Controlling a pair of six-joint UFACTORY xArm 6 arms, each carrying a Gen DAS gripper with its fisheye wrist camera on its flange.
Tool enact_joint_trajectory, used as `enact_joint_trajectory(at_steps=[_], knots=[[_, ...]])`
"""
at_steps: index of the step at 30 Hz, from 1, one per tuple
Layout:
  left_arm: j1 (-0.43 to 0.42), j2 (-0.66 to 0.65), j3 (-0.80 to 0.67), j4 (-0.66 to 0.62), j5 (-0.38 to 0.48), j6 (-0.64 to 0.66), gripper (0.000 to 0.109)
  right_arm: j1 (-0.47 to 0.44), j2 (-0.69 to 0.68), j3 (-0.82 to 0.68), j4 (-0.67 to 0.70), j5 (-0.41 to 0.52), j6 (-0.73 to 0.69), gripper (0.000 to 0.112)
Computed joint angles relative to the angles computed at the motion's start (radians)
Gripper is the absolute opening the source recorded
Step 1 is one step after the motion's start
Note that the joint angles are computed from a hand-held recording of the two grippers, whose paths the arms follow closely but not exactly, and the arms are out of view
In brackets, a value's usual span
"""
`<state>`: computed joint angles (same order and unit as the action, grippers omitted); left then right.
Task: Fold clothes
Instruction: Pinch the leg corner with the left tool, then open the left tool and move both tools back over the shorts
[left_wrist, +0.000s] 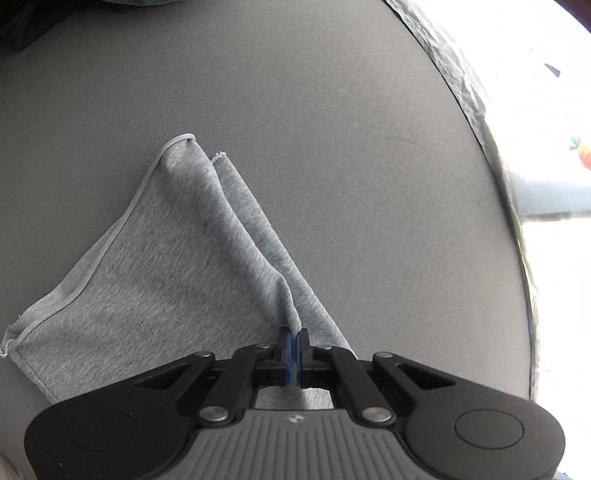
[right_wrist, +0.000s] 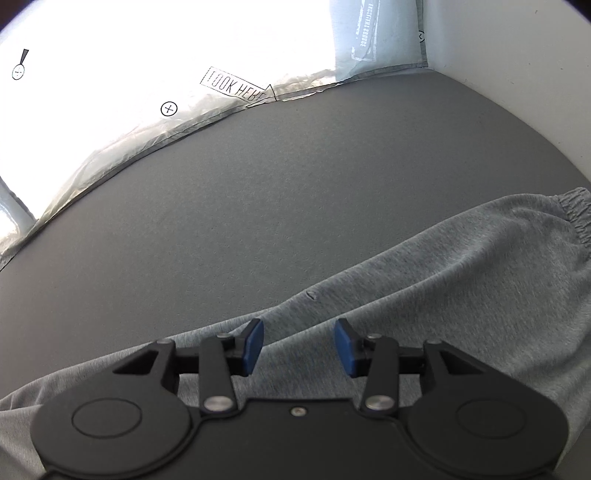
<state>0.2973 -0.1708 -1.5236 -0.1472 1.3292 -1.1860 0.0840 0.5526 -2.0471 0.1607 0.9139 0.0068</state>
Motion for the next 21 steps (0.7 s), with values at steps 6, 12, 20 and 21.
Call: enact_joint_trajectory(at_steps=[6, 12, 20, 21], knots=[[-0.017, 0.000, 0.047, 0.037, -0.063, -0.019, 0.002, 0.009, -0.007, 0.016, -0.013, -0.032, -0.018, 0.044], [-0.062, -0.018, 0.086, 0.129, -0.072, 0.130, 0.014, 0.025, -0.054, 0.096, -0.064, -0.088, -0.053, 0.052], [-0.126, -0.070, 0.111, 0.218, -0.044, 0.237, 0.035, 0.021, 0.017, 0.005, -0.059, -0.003, 0.004, 0.054], [-0.133, -0.074, 0.115, 0.223, -0.036, 0.239, 0.035, 0.023, 0.030, -0.008, -0.070, 0.010, 0.022, 0.054]])
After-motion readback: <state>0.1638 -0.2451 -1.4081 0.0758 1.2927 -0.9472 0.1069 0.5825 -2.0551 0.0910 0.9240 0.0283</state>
